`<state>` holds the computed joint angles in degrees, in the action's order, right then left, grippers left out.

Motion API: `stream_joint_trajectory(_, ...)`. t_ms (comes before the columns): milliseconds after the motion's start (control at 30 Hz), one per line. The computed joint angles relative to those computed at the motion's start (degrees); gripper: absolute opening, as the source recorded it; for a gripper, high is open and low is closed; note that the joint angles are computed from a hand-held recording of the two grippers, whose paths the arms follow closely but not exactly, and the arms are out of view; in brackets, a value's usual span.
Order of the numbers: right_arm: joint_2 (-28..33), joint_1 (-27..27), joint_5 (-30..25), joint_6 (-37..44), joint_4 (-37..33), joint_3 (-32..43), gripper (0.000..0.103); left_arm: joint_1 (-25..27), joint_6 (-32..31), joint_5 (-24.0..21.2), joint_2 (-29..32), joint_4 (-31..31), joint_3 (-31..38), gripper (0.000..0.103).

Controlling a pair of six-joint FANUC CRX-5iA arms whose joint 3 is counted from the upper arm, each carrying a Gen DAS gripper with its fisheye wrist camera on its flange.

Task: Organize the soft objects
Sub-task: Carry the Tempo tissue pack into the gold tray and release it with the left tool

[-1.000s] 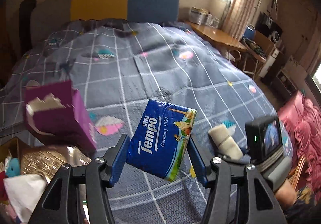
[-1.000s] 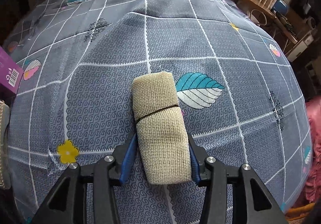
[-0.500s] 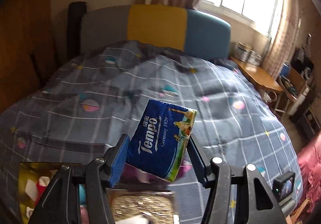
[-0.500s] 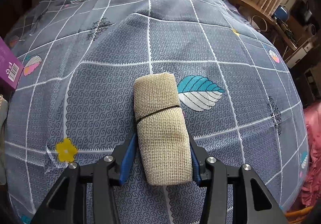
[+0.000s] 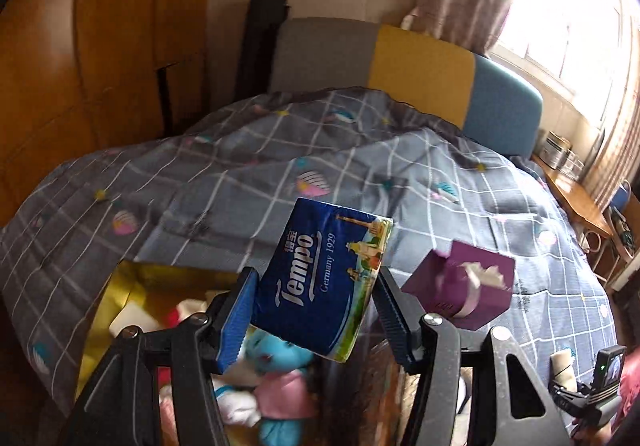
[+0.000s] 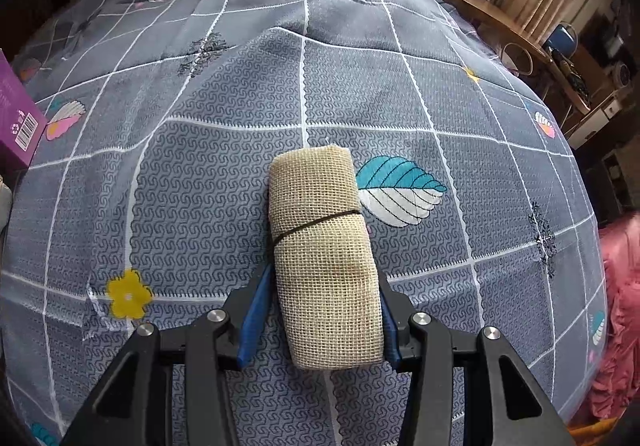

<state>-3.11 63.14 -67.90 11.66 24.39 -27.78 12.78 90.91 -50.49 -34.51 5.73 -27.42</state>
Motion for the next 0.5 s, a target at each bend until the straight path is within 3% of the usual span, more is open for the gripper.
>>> stream_joint_trajectory(267, 0.66, 1.31, -1.20, -0.24, 1.69, -0.12, 0.048, 7.22, -7.31, -1.30, -8.56, 6.11, -7.78, 0.059)
stream_joint_trajectory(500, 0.96, 2.10, -2.03, -0.42, 2.50, -0.13, 0.048, 10.87, -11.12, -3.78, -12.28, 9.48, -11.30, 0.059)
